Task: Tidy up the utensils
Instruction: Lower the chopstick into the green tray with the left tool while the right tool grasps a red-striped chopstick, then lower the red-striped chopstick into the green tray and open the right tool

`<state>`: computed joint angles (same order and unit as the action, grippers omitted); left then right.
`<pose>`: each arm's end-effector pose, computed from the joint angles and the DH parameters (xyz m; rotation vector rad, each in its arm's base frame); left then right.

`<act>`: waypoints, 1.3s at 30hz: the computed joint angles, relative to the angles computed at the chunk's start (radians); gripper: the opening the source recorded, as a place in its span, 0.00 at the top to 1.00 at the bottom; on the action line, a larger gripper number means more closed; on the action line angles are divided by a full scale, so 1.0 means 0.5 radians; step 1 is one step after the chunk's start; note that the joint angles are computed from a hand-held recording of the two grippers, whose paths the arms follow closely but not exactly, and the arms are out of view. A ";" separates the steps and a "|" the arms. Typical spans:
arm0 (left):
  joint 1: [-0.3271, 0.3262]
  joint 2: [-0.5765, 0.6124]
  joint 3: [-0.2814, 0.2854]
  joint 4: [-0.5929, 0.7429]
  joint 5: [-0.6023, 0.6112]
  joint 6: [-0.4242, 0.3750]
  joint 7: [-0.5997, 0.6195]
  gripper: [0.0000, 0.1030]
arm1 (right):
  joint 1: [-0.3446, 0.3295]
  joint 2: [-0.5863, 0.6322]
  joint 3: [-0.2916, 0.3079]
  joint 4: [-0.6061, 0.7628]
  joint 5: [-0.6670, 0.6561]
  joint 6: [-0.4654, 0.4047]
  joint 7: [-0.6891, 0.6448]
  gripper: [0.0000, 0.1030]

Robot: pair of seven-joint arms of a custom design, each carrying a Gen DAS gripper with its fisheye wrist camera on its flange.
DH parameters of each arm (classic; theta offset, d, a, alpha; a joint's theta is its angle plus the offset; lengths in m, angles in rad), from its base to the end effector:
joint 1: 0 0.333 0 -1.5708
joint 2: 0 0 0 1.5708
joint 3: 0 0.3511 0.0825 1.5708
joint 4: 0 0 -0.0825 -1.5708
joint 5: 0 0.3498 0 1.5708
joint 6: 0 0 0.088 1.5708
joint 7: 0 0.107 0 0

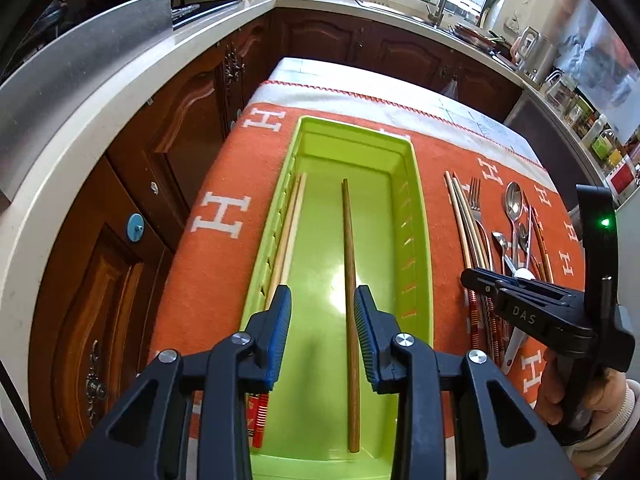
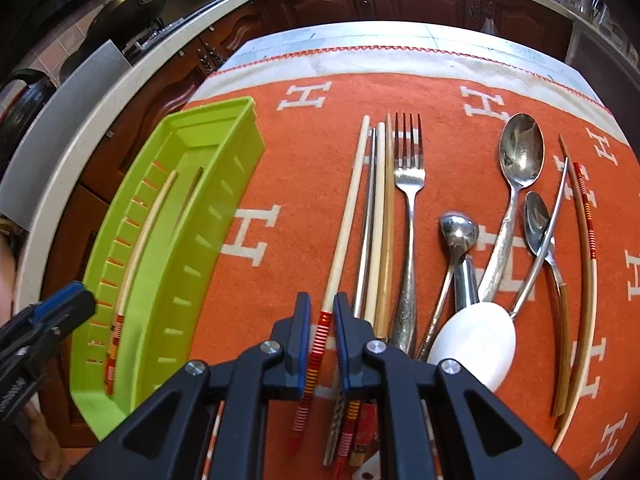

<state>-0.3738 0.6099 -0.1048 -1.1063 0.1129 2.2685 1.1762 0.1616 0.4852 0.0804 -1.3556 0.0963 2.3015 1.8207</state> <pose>0.6860 -0.3212 0.5611 -1.8919 2.0829 -0.7278 0.7038 0.1611 0.5356 -1.8230 1.9620 -0.1830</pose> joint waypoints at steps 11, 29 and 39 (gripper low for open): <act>-0.013 -0.073 0.031 -0.076 0.079 0.060 -0.061 0.63 | 0.048 0.036 -0.013 0.083 -0.144 -0.095 0.108 0.94; -0.005 -0.163 0.079 -0.122 0.229 0.097 -0.207 0.63 | -0.019 -0.064 0.148 0.267 0.524 -0.198 -0.118 0.94; 0.003 -0.194 0.057 -0.166 0.259 0.079 -0.225 0.60 | 0.075 -0.029 0.124 0.334 0.417 -0.314 -0.293 0.91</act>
<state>-0.3721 0.5131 -0.0764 -1.1891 0.2426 2.3079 1.0637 0.1991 0.4707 0.1424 -1.1889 0.3048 2.1444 1.6744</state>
